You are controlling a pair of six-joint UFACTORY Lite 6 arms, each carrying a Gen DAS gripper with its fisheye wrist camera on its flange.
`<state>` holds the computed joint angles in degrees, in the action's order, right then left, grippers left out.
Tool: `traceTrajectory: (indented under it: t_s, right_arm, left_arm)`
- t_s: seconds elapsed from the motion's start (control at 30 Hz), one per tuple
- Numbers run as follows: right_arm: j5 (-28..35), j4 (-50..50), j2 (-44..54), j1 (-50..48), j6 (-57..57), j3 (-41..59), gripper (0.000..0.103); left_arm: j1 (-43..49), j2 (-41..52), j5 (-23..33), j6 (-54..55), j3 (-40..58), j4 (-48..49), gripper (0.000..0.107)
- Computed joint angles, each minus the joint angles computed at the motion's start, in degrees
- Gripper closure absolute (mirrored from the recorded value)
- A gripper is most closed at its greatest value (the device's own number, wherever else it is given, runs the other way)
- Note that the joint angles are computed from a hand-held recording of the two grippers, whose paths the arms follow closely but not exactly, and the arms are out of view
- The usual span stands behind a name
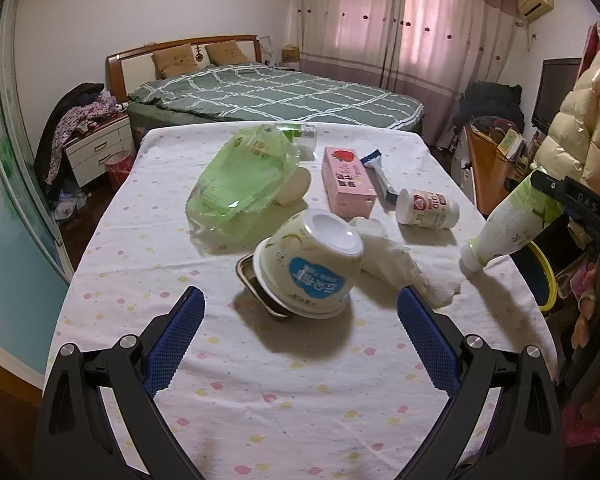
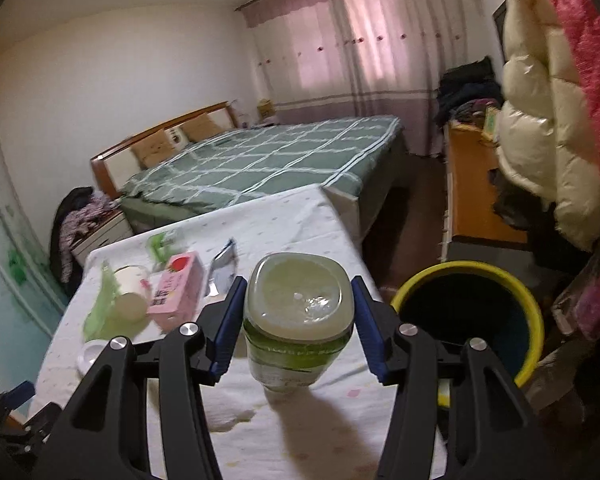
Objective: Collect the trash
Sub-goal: 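Carry the bottle to the yellow bin and release it inside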
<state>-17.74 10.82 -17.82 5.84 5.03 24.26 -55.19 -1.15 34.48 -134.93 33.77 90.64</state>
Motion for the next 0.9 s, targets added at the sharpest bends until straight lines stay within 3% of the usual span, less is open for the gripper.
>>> traceTrajectory:
  t_s: [0.47, 0.6, 0.9]
  right_arm:
    - [-1.2, -33.8, 1.7, -20.4, 27.4, 2.2, 0.053]
    - [-2.3, -36.1, 4.9, -25.4, 28.0, 4.4, 0.053]
    - [-5.1, -28.9, 19.1, -31.0, 18.4, 10.5, 0.053]
  left_arm:
    - [0.7, 7.8, -1.8, 2.2, 7.3, 0.0, 0.011]
    - [1.3, 11.0, -2.6, 3.6, 10.7, -0.5, 0.011]
    - [2.7, 16.7, -3.6, 7.2, 16.7, -2.5, 0.011]
